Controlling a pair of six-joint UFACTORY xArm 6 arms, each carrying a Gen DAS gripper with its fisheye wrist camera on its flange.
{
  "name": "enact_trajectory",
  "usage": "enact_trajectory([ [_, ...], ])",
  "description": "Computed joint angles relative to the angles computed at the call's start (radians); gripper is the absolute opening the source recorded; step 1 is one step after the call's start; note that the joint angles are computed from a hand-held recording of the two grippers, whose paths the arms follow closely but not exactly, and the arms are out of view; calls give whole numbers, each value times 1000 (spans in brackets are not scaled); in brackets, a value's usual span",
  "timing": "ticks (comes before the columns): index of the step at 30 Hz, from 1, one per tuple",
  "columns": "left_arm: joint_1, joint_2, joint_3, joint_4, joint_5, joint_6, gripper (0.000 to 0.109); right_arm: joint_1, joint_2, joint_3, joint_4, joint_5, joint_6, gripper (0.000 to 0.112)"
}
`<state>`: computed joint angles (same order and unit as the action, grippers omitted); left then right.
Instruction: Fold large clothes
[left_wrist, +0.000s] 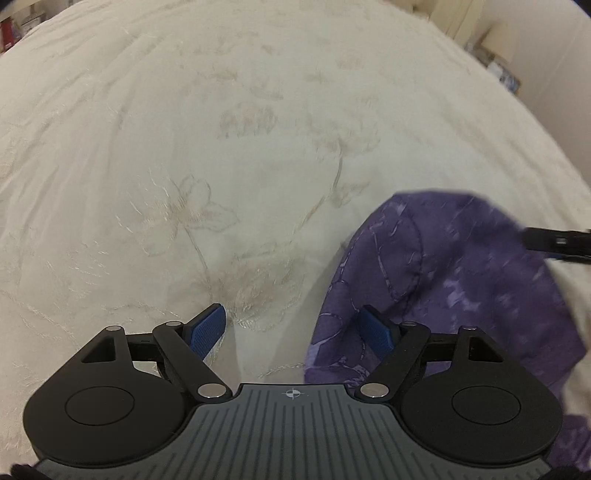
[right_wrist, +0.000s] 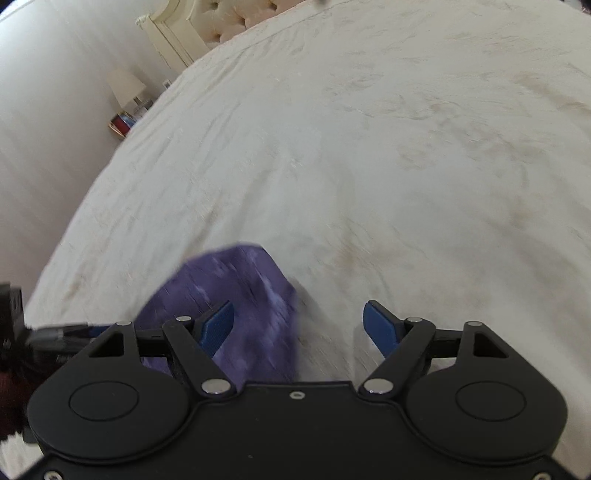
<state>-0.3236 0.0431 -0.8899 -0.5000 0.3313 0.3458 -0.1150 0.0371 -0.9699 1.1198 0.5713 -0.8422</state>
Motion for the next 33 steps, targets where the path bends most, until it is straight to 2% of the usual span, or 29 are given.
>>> enact_trajectory([
  [4,21,-62,11,-176,67,66,78,26,61,-67,-34,-13,40,79],
  [6,50,-76,-11,-360,172,142,78,35,74,-83,-69,-11,57,61],
  [7,70,-82,-20,-439,236,166,78,39,70,-81,-90,-11,62,29],
  [8,94,-84,-31,-513,309,179,79,52,60,-72,-118,-30,67,13],
  [9,111,-66,-54,-572,370,184,79,65,40,-55,-121,-49,46,13],
  [12,161,-70,-70,-689,508,179,81,89,-70,17,-16,-56,-94,13],
  [16,195,-46,-102,-843,606,163,97,113,-266,138,21,-42,-226,13],
  [19,191,0,-145,-942,634,165,98,133,-398,221,-28,-30,-258,13],
  [25,155,86,-232,-885,626,45,102,180,-591,338,-166,3,-272,13],
  [27,148,113,-254,-841,648,4,94,199,-635,364,-202,14,-255,13],
  [29,136,94,-229,-823,626,-20,34,212,-672,373,-259,31,-225,13],
  [31,132,32,-165,-876,609,16,13,219,-704,384,-299,41,-207,13],
  [33,121,-47,-114,-863,584,42,9,220,-748,400,-323,59,-184,13],
])
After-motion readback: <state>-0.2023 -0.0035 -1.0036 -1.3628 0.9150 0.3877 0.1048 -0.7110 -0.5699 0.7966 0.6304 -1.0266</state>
